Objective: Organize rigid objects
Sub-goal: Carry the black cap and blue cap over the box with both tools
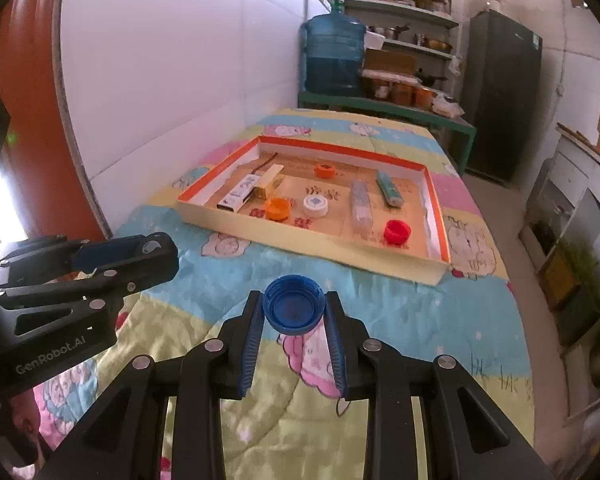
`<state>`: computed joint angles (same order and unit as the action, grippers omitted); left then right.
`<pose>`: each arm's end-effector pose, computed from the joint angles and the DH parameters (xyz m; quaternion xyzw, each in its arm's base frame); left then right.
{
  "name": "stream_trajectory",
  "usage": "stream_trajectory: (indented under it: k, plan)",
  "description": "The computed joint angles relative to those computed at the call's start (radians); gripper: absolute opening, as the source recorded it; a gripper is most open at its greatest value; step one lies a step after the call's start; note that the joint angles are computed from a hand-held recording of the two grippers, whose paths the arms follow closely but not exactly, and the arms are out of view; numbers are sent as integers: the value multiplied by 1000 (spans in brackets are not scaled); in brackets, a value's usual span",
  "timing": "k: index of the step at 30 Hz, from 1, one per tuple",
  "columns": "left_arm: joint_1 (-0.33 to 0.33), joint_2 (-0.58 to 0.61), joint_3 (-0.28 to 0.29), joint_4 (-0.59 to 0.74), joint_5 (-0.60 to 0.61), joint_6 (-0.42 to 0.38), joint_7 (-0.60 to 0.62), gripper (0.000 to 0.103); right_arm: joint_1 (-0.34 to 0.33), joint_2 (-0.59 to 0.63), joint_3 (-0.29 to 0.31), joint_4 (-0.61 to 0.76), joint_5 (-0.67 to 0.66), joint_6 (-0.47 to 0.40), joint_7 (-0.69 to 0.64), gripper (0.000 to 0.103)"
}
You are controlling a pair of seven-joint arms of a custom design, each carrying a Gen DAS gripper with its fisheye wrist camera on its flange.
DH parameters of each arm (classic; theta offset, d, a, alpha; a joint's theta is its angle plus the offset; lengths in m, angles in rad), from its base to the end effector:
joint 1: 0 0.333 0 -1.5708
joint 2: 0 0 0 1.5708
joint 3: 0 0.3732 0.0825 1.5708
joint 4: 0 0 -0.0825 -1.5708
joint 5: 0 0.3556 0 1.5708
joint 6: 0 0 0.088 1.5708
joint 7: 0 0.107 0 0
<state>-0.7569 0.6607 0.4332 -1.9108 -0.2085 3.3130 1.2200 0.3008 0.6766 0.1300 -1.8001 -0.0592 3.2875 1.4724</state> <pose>0.6433 -0.2544 0.3391 -0.6648 0.6288 -0.3216 0.2436 0.6606 0.2874 0.3368 -0.7955 0.4569 -0.2111 0.3375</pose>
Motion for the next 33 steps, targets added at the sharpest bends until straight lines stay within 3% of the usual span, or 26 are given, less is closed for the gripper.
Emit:
stream_trajectory:
  k: [8,12,24,33]
  plan:
    - [20,28,22,80,40,-48,-25,30,-23,39,28,95,-1,-57,-23,31]
    - [54,37,5,120,80,-67,-48,30,-33,64,42,156,5,-95,-42,31]
    - [190,78,-72,275,229,-159,-124,30,-27,151,34,373,46,-224,-102,31]
    - [317,128,-178,441,335,-272,-157,31,-16,249,21,608,73,-366,-166,31]
